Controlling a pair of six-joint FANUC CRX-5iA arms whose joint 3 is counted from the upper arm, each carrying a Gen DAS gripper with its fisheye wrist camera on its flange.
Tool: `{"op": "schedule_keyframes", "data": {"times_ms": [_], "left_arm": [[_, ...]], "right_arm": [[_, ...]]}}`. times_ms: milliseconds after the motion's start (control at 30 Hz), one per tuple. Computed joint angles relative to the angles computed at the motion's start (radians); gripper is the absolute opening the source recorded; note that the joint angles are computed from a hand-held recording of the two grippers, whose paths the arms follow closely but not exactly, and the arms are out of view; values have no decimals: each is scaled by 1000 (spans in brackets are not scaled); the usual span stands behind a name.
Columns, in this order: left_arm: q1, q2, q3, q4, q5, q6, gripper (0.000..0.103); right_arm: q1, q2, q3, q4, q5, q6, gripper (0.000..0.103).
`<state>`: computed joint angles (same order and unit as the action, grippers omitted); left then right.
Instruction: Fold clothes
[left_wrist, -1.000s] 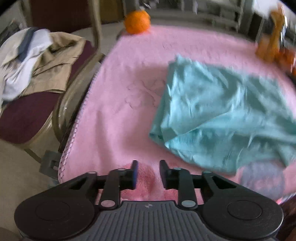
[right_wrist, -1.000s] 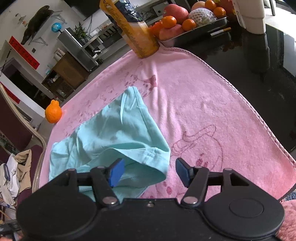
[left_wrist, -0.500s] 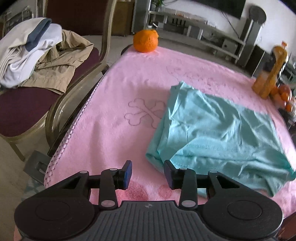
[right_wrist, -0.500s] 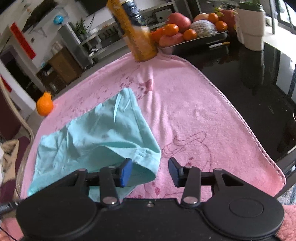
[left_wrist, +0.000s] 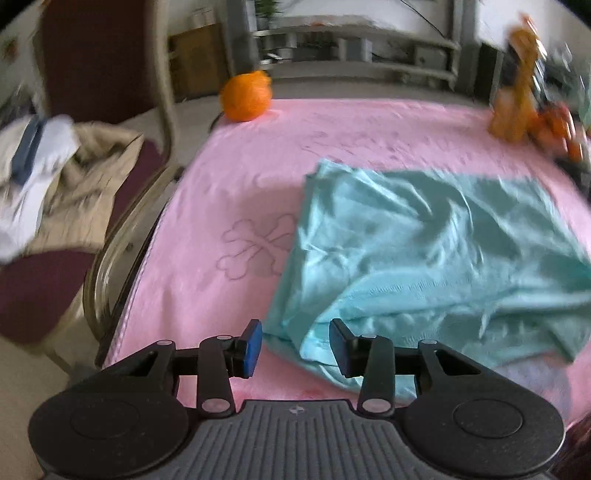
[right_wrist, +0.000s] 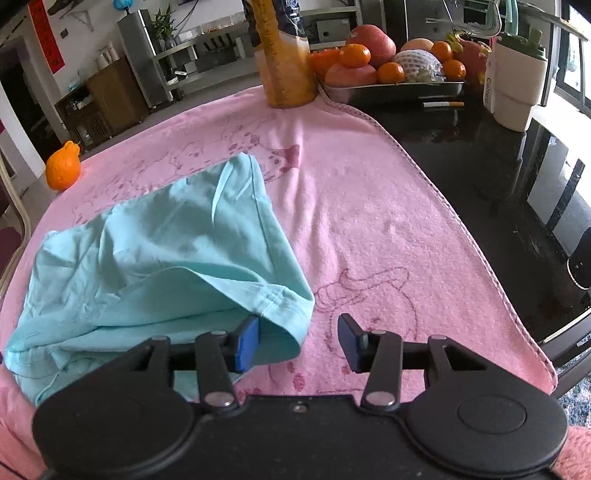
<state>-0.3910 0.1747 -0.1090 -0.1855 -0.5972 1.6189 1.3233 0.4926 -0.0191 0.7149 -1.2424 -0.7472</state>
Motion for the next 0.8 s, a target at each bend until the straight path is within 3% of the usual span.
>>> {"op": "schedule_keyframes", "data": {"times_ms": [100,200,267,433,467,533,567,700,767,800], "left_arm": [[-54,43,73,-147,-73,74,38],[-84,71,113,-235,-112,111,8],[-98,82,127,-279,-120,131,3],[-123,83,137,-356,-114,176,2],[-126,81,137,-368,-112,187,2],[-131,73,136,-390,-102,217,2],[-131,65,132,-403,-91,241,2],[-99,12,88,-374,-13,291,2],[-92,0,80,-355,-34,275,2],[-91,6,85,-334,-74,237,9]], "right_arm": [[-1,-2,-4,3,3,-6,45],[-2,8,10,4,-7,19,45],[-3,27,39,-7,-33,62,48],[-8,110,166,-44,-153,254,46],[-9,134,200,-47,-186,299,41],[-8,175,254,-33,-255,365,6],[-5,180,262,-16,-281,365,2],[8,165,250,54,-350,308,1],[21,118,195,85,-338,242,1],[26,99,177,82,-324,232,2]]}}
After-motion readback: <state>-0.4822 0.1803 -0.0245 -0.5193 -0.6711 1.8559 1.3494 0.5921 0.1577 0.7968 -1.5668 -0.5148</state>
